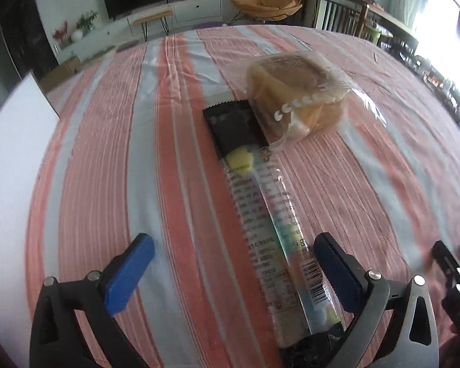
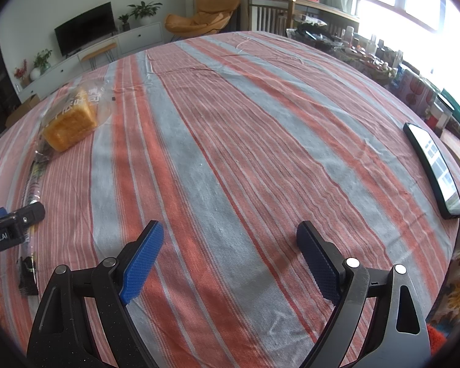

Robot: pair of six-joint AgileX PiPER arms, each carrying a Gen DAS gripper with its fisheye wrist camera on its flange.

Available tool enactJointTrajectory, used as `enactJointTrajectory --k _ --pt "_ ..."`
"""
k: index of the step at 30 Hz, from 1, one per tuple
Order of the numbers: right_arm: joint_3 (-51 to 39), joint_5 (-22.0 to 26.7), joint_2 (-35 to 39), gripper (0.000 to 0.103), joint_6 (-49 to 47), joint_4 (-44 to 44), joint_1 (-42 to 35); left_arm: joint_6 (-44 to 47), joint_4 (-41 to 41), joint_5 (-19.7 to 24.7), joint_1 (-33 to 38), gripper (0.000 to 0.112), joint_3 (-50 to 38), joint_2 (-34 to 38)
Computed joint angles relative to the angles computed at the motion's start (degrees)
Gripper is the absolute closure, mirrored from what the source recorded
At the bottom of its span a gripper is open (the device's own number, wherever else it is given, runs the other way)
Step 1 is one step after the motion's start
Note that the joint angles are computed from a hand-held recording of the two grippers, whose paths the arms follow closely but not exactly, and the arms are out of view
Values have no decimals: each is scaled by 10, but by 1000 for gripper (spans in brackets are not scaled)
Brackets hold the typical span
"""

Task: Organize snacks
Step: 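Grasp the long clear tube snack with the left tool while the right tool grasps the bun packet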

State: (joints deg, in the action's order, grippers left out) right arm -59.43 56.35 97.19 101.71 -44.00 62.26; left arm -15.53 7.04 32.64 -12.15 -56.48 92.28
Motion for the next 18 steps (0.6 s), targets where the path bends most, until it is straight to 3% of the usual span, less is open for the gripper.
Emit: enactJointTrajectory --k 4,7,12,15,17,18 --pt "0 0 0 12 0 0 0 79 -39 -1 19 9 -6 5" --pt "-1 0 1 12 1 0 0 137 -73 28 33 9 -32 19" --pt "-1 0 1 12 1 0 0 163 -85 53 56 10 -39 17" --pt "-1 0 2 12 1 0 0 195 -101 13 68 31 0 -17" --pt "-1 0 1 12 1 0 0 205 -103 0 71 69 13 -33" --pt "-1 0 1 12 1 0 0 198 -94 -4 72 78 16 -36"
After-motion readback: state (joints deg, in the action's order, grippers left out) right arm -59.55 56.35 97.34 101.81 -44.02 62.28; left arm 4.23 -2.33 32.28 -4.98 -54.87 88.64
